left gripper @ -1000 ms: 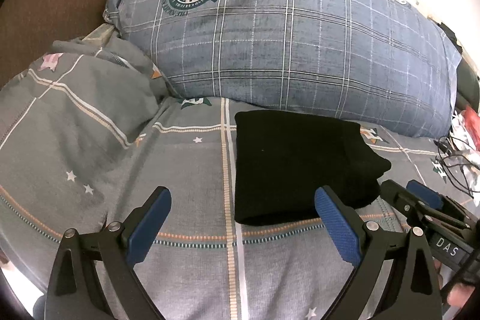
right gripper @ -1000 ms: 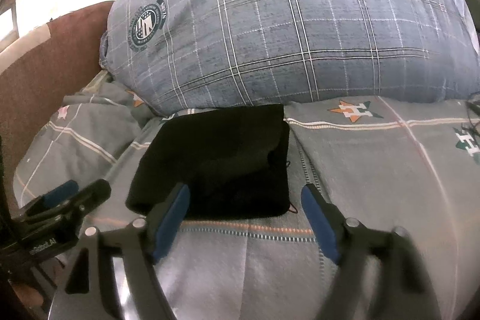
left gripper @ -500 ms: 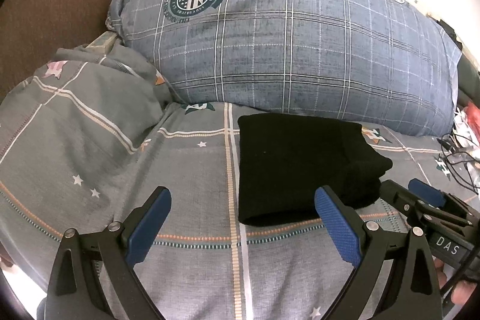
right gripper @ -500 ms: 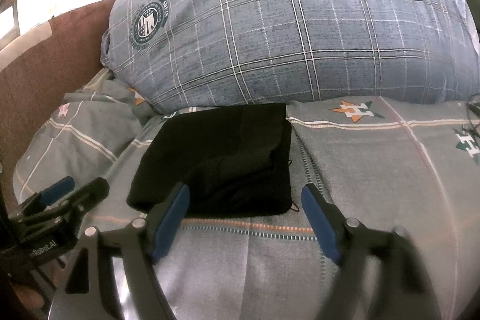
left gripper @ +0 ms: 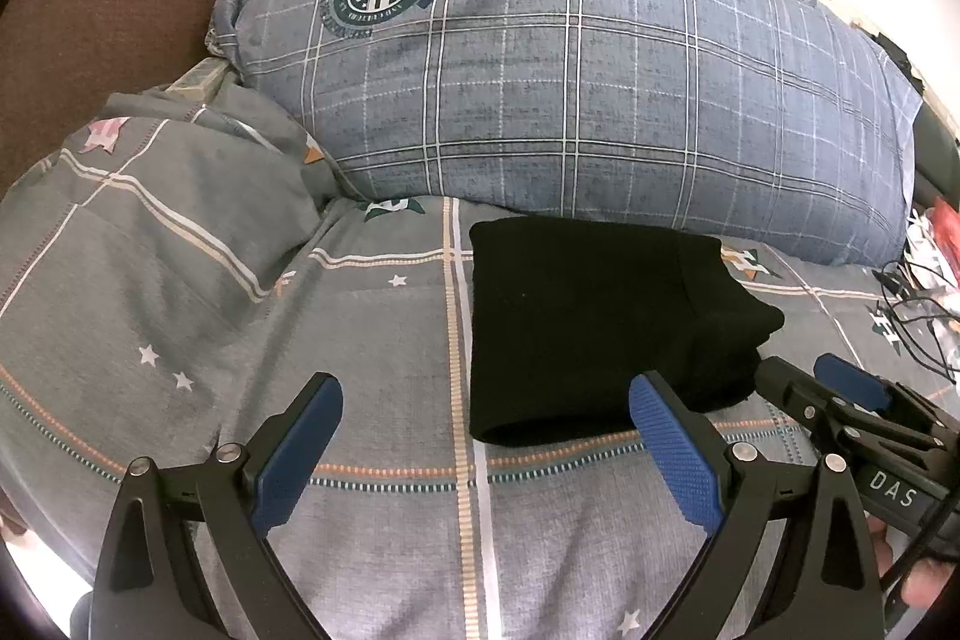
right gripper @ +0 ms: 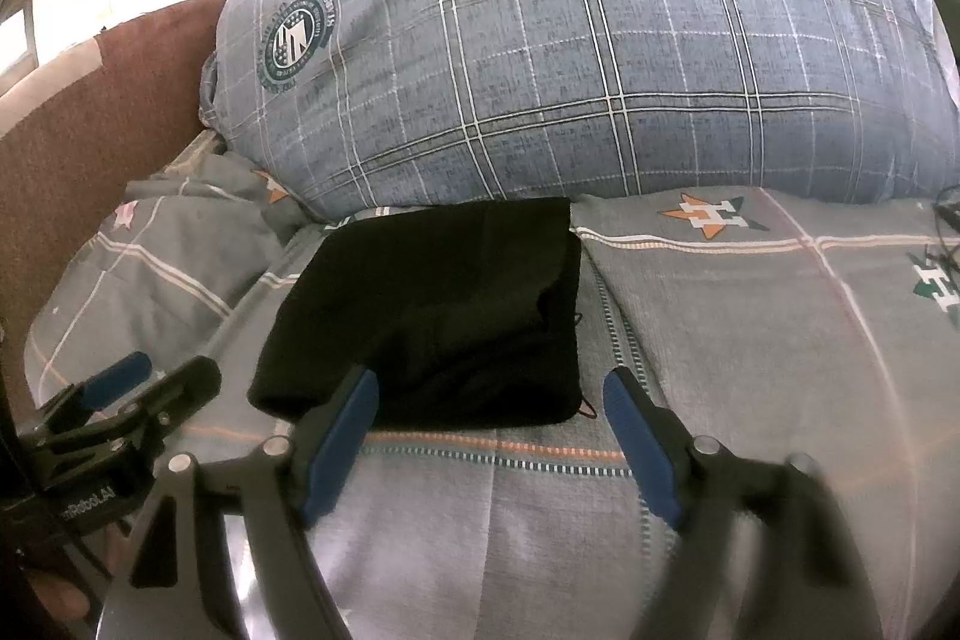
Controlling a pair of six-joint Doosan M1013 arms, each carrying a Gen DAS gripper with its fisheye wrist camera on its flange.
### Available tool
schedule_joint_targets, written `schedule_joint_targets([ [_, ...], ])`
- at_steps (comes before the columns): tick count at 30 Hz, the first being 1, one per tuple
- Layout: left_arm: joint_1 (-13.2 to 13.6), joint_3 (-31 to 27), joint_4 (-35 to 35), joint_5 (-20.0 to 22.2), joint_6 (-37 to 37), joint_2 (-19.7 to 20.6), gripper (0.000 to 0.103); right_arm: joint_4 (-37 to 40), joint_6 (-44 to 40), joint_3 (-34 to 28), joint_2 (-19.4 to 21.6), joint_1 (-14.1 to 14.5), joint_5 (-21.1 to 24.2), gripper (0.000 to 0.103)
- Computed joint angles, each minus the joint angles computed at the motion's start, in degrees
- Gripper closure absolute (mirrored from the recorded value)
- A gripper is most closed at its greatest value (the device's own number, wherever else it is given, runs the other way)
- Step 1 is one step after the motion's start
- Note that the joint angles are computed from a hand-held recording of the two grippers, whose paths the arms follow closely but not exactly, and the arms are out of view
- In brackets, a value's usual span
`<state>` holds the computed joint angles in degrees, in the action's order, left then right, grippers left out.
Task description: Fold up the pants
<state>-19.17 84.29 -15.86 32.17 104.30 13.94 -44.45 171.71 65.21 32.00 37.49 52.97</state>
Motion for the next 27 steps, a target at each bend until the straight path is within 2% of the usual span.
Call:
schedule_joint_targets([
  [10, -0.1, 0.7, -0.5, -1.0, 1.1, -0.2, 0.006, 0.8, -0.8, 0.0, 0.1, -0.2, 0.0, 0.024],
  [14, -0.4, 2.0, -0.2, -3.5, 2.2, -0.9, 0.006, 0.6, -0.6, 0.2, 0.0, -0.1, -0.1, 0.024],
  [19, -0.7, 2.6, -0.4, -3.6, 2.8, -1.4, 0.005, 0.2, 0.2, 0.7, -0.3, 0.0, -0.2, 0.024],
  [27, -0.7, 1.8, -0.8, -0.9, 2.0, -1.3, 0.005, 0.1, 1.1, 1.8, -1.0, 0.0, -0.1, 0.024],
])
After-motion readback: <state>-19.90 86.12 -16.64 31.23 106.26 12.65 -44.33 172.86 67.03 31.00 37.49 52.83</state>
